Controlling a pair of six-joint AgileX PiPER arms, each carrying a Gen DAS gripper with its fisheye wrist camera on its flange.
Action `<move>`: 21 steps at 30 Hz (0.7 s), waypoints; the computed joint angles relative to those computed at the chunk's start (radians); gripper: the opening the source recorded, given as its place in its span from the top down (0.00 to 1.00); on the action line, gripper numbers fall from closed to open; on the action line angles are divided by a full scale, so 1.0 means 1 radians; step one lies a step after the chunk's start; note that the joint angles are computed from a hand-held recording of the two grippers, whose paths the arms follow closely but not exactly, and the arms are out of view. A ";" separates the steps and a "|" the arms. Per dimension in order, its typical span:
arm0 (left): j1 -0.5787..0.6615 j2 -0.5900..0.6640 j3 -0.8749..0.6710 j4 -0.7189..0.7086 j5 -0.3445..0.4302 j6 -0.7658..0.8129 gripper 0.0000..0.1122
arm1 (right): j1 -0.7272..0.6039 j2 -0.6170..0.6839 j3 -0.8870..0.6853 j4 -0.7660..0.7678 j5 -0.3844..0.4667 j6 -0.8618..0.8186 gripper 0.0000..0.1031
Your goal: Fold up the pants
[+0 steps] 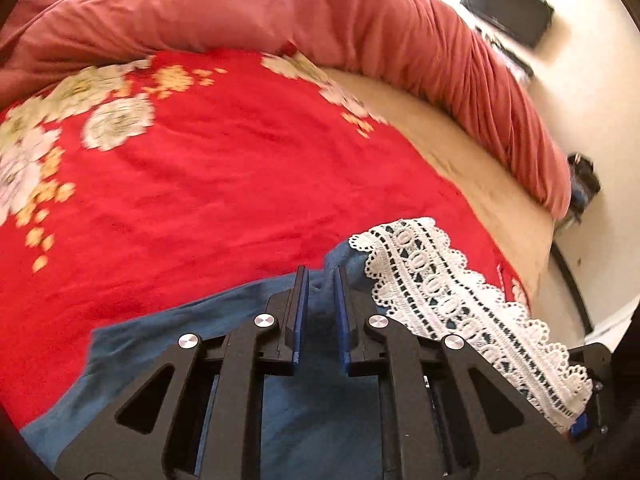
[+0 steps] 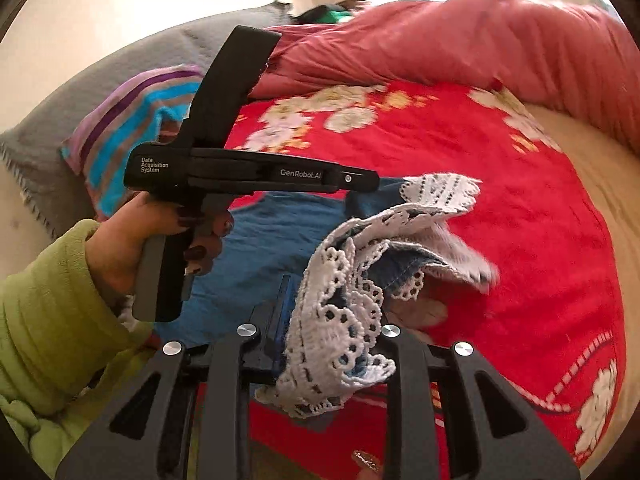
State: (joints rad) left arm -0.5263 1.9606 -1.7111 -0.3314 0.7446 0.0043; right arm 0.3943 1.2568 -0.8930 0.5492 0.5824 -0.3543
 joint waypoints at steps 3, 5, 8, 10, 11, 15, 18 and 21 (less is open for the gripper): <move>0.047 -0.107 0.162 -0.005 -0.073 0.002 0.94 | 0.099 0.057 -0.057 -0.105 -0.024 0.099 0.78; 0.080 -0.177 0.273 0.016 -0.110 -0.021 0.91 | 0.174 0.095 -0.086 -0.222 -0.043 0.203 0.78; 0.142 -0.270 0.433 -0.019 -0.157 0.007 0.78 | 0.287 0.175 -0.143 -0.422 -0.047 0.369 0.77; 0.195 -0.320 0.527 -0.106 -0.181 0.088 0.76 | 0.372 0.226 -0.179 -0.584 -0.032 0.495 0.77; 0.219 -0.343 0.571 -0.158 -0.194 0.135 0.76 | 0.408 0.249 -0.193 -0.653 -0.022 0.543 0.77; 0.315 -0.415 0.700 -0.408 -0.201 0.347 0.70 | 0.545 0.341 -0.236 -0.892 0.037 0.697 0.71; 0.355 -0.461 0.759 -0.513 -0.196 0.433 0.67 | 0.608 0.377 -0.232 -1.011 0.048 0.770 0.62; 0.367 -0.493 0.782 -0.532 -0.199 0.446 0.64 | 0.666 0.378 -0.211 -1.099 0.046 0.822 0.57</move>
State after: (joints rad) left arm -0.1591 1.4671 -0.9286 -0.8639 0.5460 0.4508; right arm 1.0607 1.6350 -1.1036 -0.5499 0.6285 0.4681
